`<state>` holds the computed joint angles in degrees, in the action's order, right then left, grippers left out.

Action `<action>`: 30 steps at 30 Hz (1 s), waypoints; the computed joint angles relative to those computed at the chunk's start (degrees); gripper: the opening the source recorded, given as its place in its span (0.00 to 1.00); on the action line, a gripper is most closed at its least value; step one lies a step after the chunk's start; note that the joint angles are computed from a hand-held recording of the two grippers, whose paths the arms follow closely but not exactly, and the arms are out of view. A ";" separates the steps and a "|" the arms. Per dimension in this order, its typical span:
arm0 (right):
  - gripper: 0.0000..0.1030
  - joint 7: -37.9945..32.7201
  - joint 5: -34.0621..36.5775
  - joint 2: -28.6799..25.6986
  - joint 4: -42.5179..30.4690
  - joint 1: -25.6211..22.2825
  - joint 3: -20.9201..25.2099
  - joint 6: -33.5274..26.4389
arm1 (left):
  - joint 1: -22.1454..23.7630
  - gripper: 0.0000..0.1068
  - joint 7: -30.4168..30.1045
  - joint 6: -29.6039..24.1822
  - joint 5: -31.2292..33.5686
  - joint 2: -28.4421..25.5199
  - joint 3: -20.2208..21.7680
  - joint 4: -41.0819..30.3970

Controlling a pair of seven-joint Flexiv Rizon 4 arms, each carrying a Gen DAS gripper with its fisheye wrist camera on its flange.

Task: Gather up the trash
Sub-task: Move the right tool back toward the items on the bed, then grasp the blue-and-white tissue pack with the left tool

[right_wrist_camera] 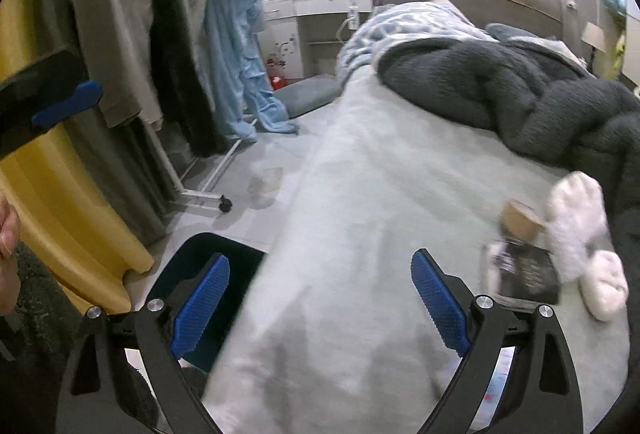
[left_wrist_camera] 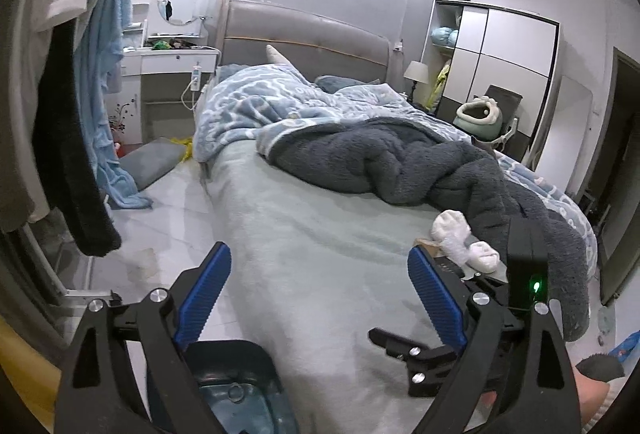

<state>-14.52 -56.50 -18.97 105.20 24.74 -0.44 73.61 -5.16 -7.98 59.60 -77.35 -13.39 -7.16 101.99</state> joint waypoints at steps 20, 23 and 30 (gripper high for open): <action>0.88 14.52 -8.12 8.90 14.30 -11.46 -0.07 10.22 | -3.92 0.88 -3.95 1.52 7.15 -2.18 -2.43 1.79; 0.79 15.70 -8.41 8.77 15.34 -12.65 -0.48 13.56 | -4.17 0.88 -2.95 1.01 7.97 -2.51 -3.02 2.37; 0.73 15.15 -6.87 9.18 17.70 -13.27 -1.19 16.71 | -4.35 0.88 -1.87 -4.84 12.09 -3.33 -3.86 2.93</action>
